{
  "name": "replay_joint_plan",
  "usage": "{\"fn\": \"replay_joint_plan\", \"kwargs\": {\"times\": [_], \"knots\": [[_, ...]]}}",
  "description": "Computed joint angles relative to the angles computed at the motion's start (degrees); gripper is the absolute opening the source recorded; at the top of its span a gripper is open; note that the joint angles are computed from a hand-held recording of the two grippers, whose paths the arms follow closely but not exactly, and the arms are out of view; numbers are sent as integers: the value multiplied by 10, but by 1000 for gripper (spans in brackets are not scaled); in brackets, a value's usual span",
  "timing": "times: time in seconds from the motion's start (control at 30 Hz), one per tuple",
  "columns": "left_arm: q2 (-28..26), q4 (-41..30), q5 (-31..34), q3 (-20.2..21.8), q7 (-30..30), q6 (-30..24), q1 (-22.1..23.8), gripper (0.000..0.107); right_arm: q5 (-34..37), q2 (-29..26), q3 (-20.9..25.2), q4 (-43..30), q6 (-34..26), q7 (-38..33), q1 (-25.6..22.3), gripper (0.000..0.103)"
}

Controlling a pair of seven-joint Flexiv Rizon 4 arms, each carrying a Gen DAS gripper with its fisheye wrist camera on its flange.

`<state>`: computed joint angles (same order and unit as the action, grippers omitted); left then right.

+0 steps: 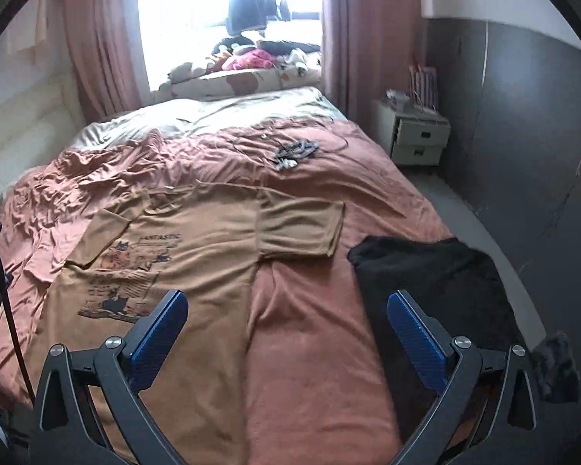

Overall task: Fold small clothes
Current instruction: 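Lower the right tool to the folded side edge and close on it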

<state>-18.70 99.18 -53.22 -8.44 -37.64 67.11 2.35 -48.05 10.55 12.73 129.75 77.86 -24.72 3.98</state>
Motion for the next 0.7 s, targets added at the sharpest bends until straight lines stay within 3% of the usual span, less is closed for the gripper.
{"fn": "replay_joint_plan", "kwargs": {"times": [0.27,0.4,0.47,0.57,0.6,0.7], "knots": [[-84,-90,93,-1,-83,-20,-12,102,-12,-36,-22,-22,24,-2,-8,103],[-126,-142,146,-4,-121,-43,-14,102,27,-68,-38,-38,46,-11,-1,103],[-147,-169,168,-7,-137,-53,-15,102,77,-88,-46,-55,44,-53,13,103],[-178,-208,182,-24,-136,-75,-11,99,34,-117,-68,-70,72,-10,10,103],[-189,-221,174,-41,-121,-85,-4,98,55,-131,-71,-80,81,-21,13,103],[-222,-272,200,-34,-131,-105,-18,97,87,-166,-90,-104,89,-32,28,102]]}}
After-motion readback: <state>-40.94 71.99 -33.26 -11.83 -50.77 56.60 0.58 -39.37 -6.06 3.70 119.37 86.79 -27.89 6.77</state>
